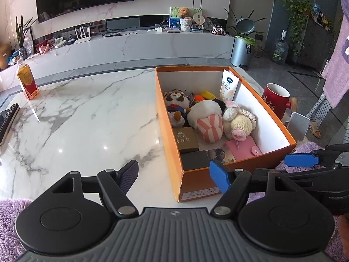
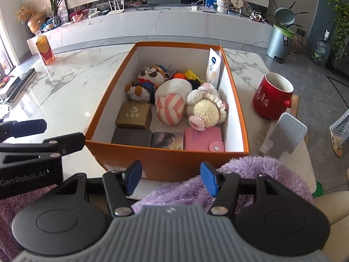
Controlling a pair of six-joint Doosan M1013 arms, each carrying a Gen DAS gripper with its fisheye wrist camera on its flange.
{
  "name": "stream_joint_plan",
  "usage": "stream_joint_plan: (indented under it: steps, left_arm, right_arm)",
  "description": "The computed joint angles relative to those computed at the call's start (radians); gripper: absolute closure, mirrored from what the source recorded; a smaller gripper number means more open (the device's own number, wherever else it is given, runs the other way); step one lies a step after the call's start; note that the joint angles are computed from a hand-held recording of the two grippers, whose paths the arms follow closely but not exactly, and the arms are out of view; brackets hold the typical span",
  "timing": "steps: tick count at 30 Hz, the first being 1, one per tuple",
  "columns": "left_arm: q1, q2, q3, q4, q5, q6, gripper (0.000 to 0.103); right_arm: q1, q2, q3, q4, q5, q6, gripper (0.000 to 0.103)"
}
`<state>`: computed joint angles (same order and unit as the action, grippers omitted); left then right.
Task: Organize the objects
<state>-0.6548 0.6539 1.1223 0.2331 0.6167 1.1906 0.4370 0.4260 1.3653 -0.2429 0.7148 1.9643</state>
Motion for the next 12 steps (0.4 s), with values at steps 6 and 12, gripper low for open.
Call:
stream_joint_plan:
  steps: [6,12]
  left_arm:
    - [0.0,-0.003,0.004,0.005,-0.006,-0.003,0.018]
    - [0.0,-0.005,0.007,0.002,-0.007,0.0,0.018]
  right_arm:
    - [0.001,-0.001,0.001,-0.001,-0.001,0.001,0.041]
    - [0.001,-0.001,0.0,0.001,0.001,0.0,0.041]
